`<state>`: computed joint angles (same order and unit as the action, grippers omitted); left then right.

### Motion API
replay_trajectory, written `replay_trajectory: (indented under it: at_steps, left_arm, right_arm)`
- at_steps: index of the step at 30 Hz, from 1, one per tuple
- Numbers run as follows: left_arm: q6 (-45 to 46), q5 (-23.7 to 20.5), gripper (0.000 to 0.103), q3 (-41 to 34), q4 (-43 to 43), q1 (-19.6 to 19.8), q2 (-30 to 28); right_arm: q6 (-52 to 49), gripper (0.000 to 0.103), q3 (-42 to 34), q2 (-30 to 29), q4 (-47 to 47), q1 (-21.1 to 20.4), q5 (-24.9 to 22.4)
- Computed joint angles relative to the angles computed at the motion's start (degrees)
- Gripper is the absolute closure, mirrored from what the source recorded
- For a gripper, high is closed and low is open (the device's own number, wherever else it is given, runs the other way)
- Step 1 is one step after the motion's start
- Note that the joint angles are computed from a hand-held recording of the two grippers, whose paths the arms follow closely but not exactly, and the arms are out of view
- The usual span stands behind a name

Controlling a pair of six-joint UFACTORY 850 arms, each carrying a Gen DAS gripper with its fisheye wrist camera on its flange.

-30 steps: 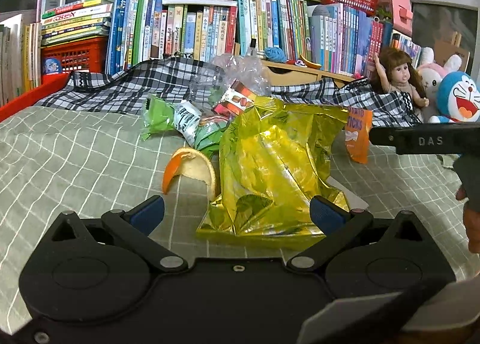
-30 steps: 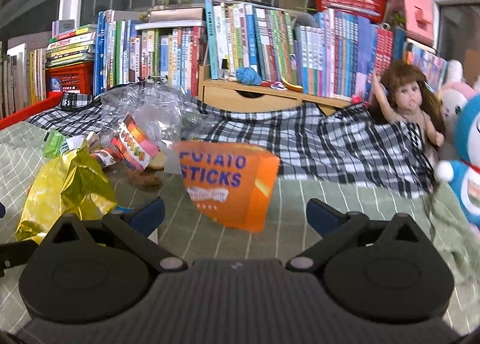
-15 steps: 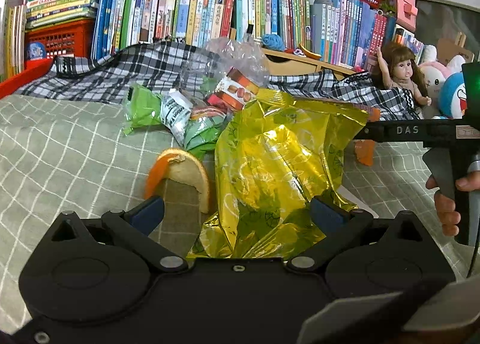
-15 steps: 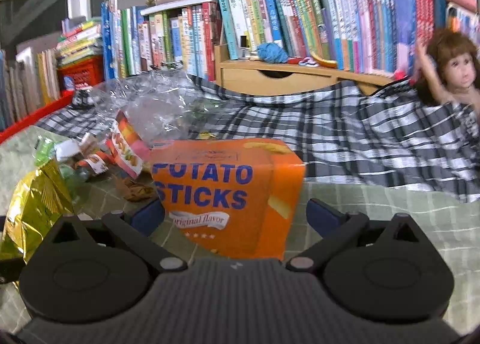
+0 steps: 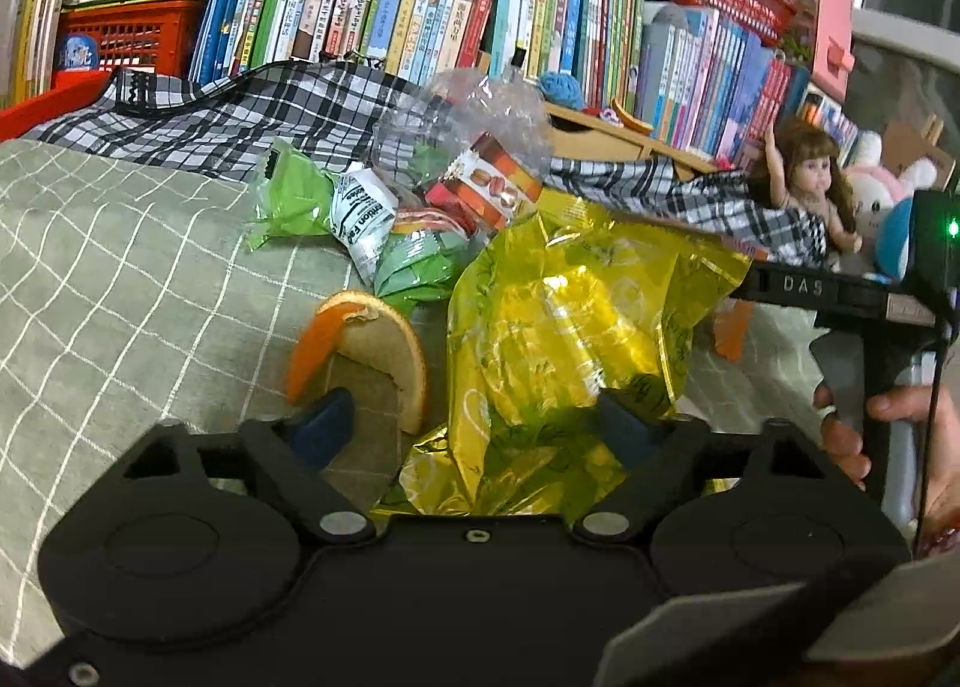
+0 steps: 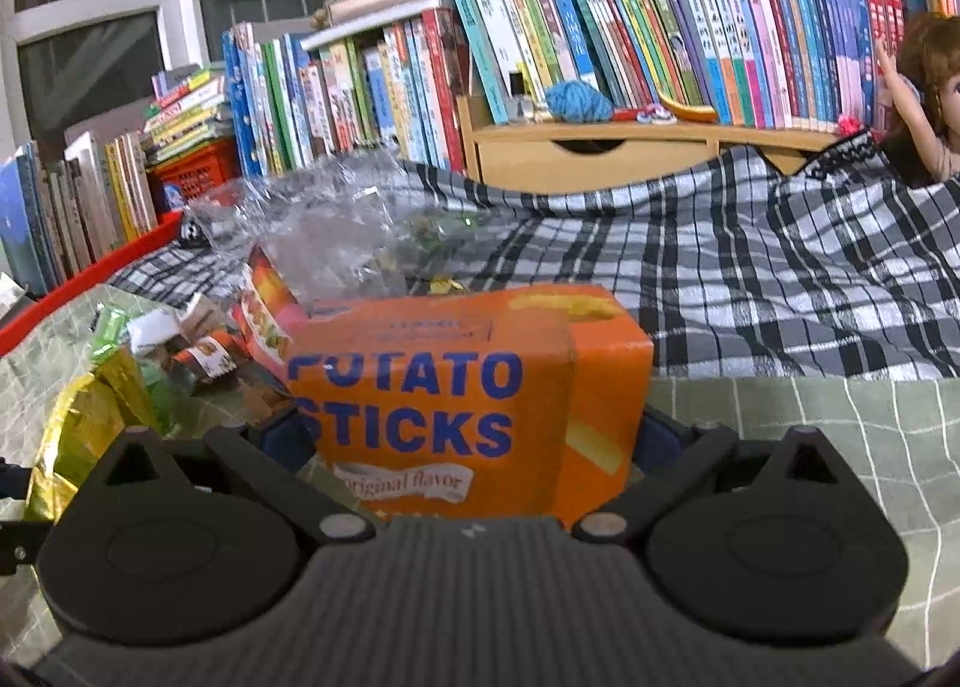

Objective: Collect trash
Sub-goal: 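Close the left gripper on the yellow foil bag while the right grips the orange POTATO STICKS box, then lift the foil bag and potato sticks box off the bed toward the black trash bin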

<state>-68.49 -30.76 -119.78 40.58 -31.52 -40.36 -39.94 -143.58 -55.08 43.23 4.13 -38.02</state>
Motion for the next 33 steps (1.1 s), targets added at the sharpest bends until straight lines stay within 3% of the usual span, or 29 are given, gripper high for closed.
replay_trajectory:
  at_steps: [6, 16, 18, 33]
  left_arm:
    - [-3.3, 1.1, 0.054, 1.1, 2.7, -0.5, 0.6]
    - [-8.2, 1.6, 0.072, 4.6, 6.4, -1.0, 3.7]
    - [-9.6, 1.2, 0.082, 5.2, 8.0, -1.3, 4.2]
    - [-20.9, 0.8, 0.089, 11.3, 19.0, -2.9, 9.5]
  right_arm:
    - [-5.6, 0.001, 5.3, 3.2, 4.6, -0.1, 2.7]
    - [-10.2, 0.003, 11.0, 7.2, 9.1, 0.0, 4.8]
    - [-11.9, 0.003, 12.1, 8.1, 10.3, 0.1, 5.4]
    - [-20.5, 0.004, 21.1, 14.8, 16.9, 0.0, 7.8]
